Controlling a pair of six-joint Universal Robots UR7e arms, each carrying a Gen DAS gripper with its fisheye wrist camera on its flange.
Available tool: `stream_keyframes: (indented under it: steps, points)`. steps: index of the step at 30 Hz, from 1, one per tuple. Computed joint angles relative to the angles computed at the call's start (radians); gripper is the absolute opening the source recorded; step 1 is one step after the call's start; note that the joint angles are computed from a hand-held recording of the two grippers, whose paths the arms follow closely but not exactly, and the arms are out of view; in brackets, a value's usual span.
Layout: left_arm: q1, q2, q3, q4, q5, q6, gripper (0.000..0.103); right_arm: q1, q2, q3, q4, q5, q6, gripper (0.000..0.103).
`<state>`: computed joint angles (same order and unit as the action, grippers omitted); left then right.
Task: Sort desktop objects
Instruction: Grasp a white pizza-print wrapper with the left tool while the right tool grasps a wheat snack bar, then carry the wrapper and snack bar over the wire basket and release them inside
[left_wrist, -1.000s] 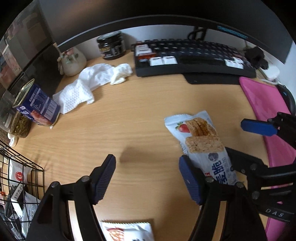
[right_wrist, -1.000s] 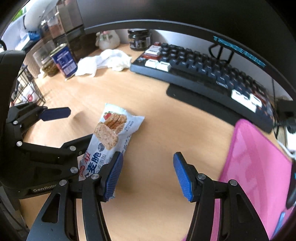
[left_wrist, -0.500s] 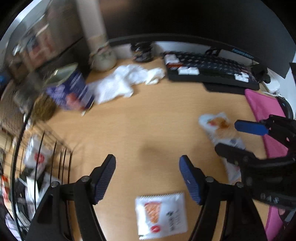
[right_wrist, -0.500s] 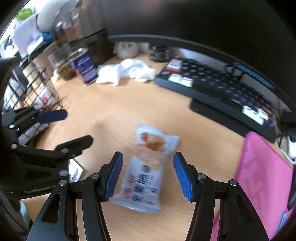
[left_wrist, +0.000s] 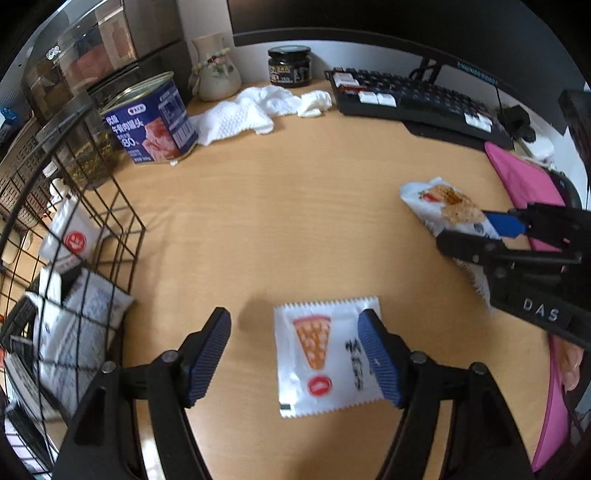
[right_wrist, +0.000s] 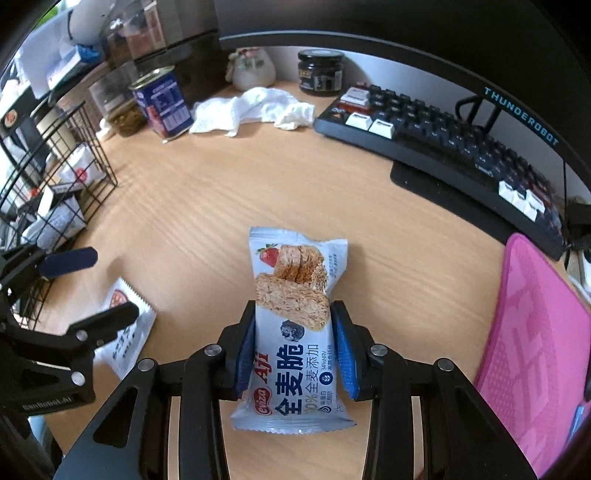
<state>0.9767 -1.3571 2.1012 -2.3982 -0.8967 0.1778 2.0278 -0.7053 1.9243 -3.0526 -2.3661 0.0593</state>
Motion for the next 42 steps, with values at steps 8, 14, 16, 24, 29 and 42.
stream_keyframes:
  steps: [8, 14, 16, 24, 29, 42]
  points:
    - [0.018, -0.018, 0.051, -0.082, -0.044, 0.001, 0.095, 0.015, 0.003, 0.043, -0.079, 0.01, -0.038, 0.037]
    - [-0.001, -0.031, 0.064, -0.092, -0.054, 0.013, 0.046, 0.008, -0.002, 0.062, -0.134, 0.037, -0.049, 0.037]
    - [-0.006, -0.028, 0.056, -0.071, -0.058, 0.006, 0.033, 0.008, -0.002, 0.063, -0.133, 0.036, -0.048, 0.037]
    - [-0.04, -0.048, 0.066, -0.118, -0.005, 0.038, 0.008, 0.027, -0.011, 0.067, -0.166, 0.027, -0.049, 0.035]
    - [-0.063, -0.106, 0.041, -0.144, 0.012, 0.069, 0.008, 0.071, -0.022, 0.029, -0.145, 0.034, -0.053, 0.035]
    - [0.059, -0.232, -0.114, -0.229, 0.14, 0.141, 0.008, 0.245, 0.226, -0.462, 0.09, 0.2, -0.178, 0.035]
